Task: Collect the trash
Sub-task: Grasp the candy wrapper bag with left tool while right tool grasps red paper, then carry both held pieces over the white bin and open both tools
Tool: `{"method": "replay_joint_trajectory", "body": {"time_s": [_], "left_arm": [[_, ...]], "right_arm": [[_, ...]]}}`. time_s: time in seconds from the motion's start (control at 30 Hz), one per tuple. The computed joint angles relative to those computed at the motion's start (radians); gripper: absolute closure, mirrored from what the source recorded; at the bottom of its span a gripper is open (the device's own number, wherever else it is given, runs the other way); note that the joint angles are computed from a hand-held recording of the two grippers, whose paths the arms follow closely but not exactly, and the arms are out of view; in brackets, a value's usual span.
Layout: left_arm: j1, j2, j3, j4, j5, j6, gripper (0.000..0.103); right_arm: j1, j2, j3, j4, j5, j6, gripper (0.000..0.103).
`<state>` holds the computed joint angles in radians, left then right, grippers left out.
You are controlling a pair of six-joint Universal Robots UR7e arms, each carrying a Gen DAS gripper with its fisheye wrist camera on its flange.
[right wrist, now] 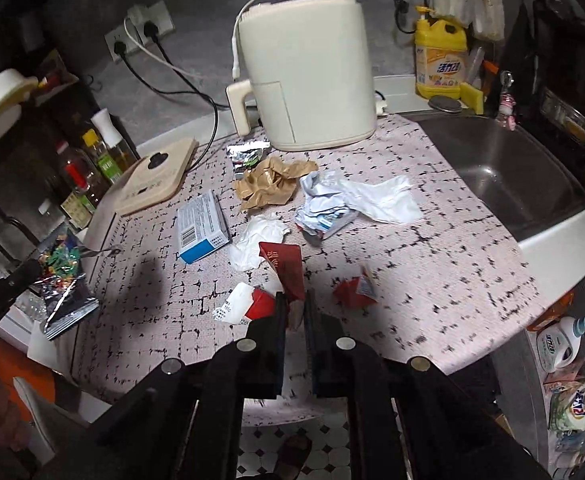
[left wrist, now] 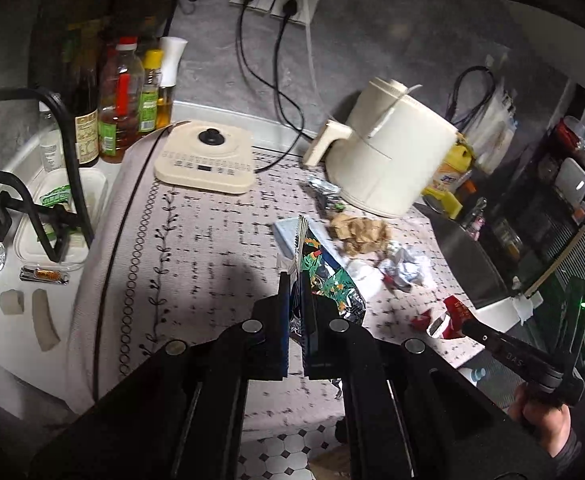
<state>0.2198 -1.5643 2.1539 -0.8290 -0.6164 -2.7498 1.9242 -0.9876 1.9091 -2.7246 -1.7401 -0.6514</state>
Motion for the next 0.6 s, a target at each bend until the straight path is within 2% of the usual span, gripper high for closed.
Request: {"method": "replay_joint_trajectory", "body": {"time_s": [0.2,0.37,0.5,0.6], "left_arm": [[0.036,0.109,-0.05,-0.114,0.062,0.104,0.098],[0.077,0.18,-0.068,-0.29,0.121,0.272,0.098],[0.113,0.233,-0.064,-0.499,0.166,0.458,0.098],[0.143,0.281,-0.053,-0.713,0.19,0.636,0.098]], "right_arm": [[-0.054,-0.109,0.026,0.039,0.033,-0.031,0.094],[-0.115,-0.178,0.035,0.048,0.037,-0.049,0.094],[-0.172,-0.221,0.04,0.053,0.018,-0.064,0.094],[-0.216,-0.244,0.038,0.059,-0.004,-0.06,0.094]]}}
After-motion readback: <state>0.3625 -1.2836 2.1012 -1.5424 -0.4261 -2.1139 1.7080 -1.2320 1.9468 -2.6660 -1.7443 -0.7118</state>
